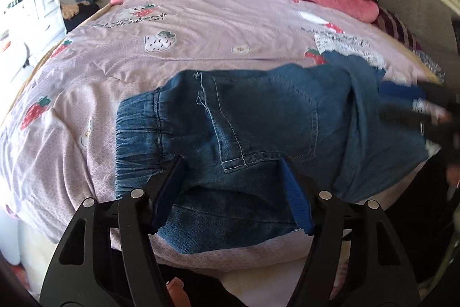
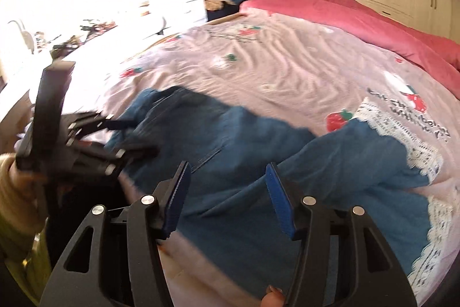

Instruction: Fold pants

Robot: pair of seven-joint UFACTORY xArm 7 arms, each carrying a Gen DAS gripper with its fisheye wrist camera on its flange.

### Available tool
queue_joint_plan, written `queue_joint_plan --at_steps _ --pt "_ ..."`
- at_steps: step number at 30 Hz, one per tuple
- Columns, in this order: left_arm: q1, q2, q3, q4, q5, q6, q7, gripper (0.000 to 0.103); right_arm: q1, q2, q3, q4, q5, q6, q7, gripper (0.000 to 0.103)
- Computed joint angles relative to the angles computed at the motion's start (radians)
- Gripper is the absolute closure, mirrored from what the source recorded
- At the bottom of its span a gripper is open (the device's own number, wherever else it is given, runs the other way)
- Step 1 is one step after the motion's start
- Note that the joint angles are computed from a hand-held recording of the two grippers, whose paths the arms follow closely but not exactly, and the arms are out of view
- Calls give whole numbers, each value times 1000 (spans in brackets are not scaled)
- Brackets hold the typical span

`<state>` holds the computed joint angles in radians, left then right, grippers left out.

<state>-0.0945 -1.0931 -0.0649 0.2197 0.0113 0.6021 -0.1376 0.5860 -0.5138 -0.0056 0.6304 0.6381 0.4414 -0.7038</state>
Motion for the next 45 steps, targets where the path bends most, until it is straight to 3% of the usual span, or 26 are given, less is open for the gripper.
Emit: queue_joint_plan --at_steps 2,5,6,9,11,16,21,27,29,34,38,45 --pt "8 4 -27 -13 18 -15 -7 43 -18 59 18 27 -29 -20 9 50" --pt "15 18 -52 -9 44 -20 -18 43 -139 136 117 51 -191 6 191 50" --pt "11 16 -47 -2 44 -8 -20 43 -150 154 115 51 -192 23 210 50" --pt "-8 -17 -15 32 24 45 -18 39 -81 128 15 13 -56 30 114 50" --pt "-17 -46 -15 60 12 75 -24 29 -58 79 -45 -1 37 70 33 49" --pt "-52 -99 -30 116 -5 60 -20 22 -104 -19 -118 7 183 139 -32 40" --pt "-115 28 -44 159 -40 -33 -13 19 -197 -55 -106 11 149 120 -10 32" --pt "-265 280 37 211 -163 -172 32 19 -266 -44 -118 6 62 86 37 25" --pt "-322 356 78 238 -218 -203 70 25 -279 -24 -119 20 36 83 52 24" --pt "-344 478 75 284 -269 -252 128 35 -292 151 -116 194 -8 141 49 21" --pt "-380 522 109 275 -334 -265 184 40 -329 326 -52 372 -59 184 64 20" --pt "-408 562 129 263 -414 -293 278 50 -385 632 71 704 -360 249 251 20"
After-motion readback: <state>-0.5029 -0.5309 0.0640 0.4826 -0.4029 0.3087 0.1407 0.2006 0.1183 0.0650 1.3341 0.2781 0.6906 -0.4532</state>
